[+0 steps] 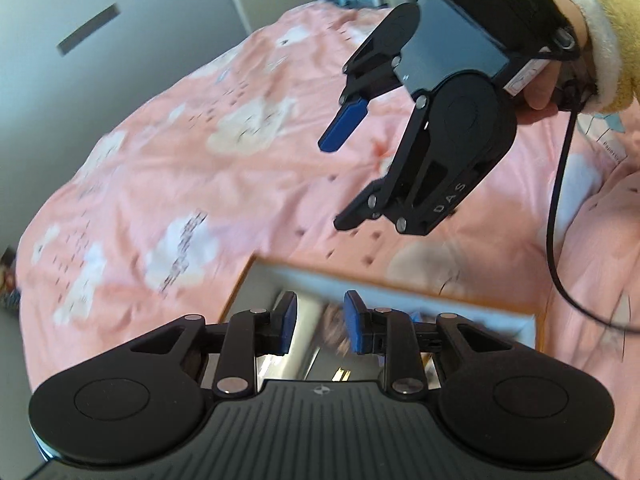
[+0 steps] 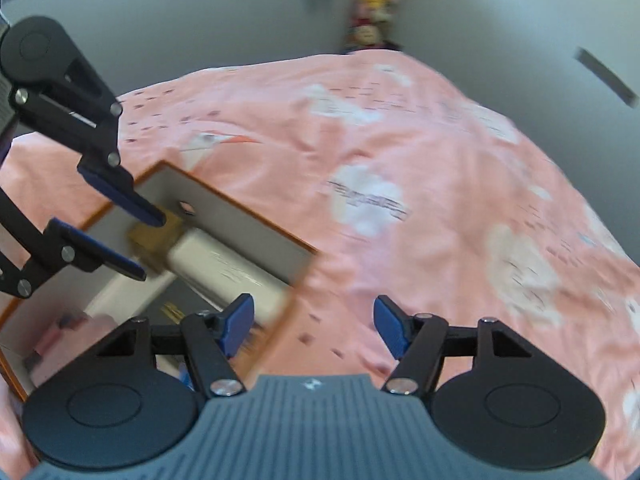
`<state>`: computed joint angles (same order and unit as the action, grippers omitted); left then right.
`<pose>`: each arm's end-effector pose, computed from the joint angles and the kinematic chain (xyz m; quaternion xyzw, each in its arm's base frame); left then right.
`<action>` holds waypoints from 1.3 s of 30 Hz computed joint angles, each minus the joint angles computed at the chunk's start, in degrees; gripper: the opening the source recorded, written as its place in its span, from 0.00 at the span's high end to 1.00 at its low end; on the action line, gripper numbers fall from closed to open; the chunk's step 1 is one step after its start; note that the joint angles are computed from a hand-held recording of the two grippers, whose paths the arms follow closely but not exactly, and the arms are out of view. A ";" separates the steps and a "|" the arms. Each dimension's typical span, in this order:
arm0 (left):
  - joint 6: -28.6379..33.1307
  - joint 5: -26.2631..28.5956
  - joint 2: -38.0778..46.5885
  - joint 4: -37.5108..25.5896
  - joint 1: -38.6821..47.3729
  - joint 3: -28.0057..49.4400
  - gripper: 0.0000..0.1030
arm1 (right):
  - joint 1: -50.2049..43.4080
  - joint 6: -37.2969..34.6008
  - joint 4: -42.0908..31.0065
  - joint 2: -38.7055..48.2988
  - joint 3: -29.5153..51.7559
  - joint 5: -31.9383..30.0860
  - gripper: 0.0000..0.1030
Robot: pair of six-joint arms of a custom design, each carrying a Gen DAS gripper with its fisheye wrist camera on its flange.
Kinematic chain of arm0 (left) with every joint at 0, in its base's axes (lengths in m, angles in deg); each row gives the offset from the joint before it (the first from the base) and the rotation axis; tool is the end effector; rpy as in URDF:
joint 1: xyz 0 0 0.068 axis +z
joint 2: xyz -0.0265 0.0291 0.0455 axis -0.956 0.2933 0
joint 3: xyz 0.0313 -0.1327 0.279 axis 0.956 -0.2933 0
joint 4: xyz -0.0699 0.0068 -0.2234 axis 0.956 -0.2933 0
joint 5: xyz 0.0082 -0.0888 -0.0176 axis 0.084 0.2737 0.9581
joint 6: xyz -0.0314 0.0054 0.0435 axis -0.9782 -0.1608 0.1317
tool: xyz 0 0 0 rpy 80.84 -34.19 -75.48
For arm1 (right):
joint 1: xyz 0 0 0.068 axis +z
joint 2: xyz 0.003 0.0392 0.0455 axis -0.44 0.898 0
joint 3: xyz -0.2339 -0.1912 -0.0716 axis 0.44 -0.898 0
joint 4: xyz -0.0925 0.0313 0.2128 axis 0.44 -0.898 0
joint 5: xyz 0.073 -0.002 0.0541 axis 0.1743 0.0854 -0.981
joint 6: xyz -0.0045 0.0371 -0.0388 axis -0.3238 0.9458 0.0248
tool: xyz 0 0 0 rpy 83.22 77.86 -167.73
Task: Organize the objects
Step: 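Move both grippers out of the box to the tape measure and crochet strawberry, then grasp the crochet strawberry with the left gripper while the right grasps the yellow tape measure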
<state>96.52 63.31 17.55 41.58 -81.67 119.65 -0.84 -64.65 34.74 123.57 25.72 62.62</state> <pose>0.2760 -0.0428 0.3607 0.2863 0.9040 0.0426 0.3148 0.3651 0.1858 0.3533 -0.5595 0.7461 0.1175 0.3413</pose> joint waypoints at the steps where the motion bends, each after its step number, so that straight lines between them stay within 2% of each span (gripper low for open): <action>1: -0.54 0.35 1.23 0.79 -1.21 0.34 0.69 | -1.81 0.06 1.70 -1.07 -2.05 -0.32 0.34; 5: -2.90 2.38 7.22 3.21 -5.02 2.36 0.69 | -8.75 2.94 4.87 -3.15 -7.67 -0.70 0.34; 9: -4.30 2.50 13.59 5.79 -8.58 3.88 0.69 | -14.10 5.30 7.56 -2.04 -13.52 -0.83 0.41; 12: -6.79 2.63 18.05 8.68 -10.59 4.08 0.69 | -15.61 8.25 12.42 -1.06 -19.36 3.28 0.41; 16: -8.86 2.64 23.99 11.04 -12.12 5.53 0.69 | -17.38 12.83 19.25 0.26 -25.03 3.30 0.42; 21: -10.57 3.03 28.39 11.73 -12.50 7.70 0.69 | -17.54 13.59 23.96 1.60 -28.56 2.92 0.43; 25: -10.17 3.15 30.53 10.97 -12.56 9.42 0.69 | -16.59 12.55 28.81 2.15 -32.00 5.54 0.43; 29: -10.28 2.87 32.20 10.08 -12.65 11.06 0.69 | -15.62 11.12 33.93 2.80 -34.90 8.45 0.48; 35: -8.55 2.27 33.99 10.01 -12.39 13.71 0.68 | -19.11 13.26 31.08 2.34 -32.67 2.70 0.49; 39: -5.38 1.50 36.29 10.27 -12.58 16.90 0.64 | -20.63 11.88 35.13 -0.33 -34.26 3.84 0.49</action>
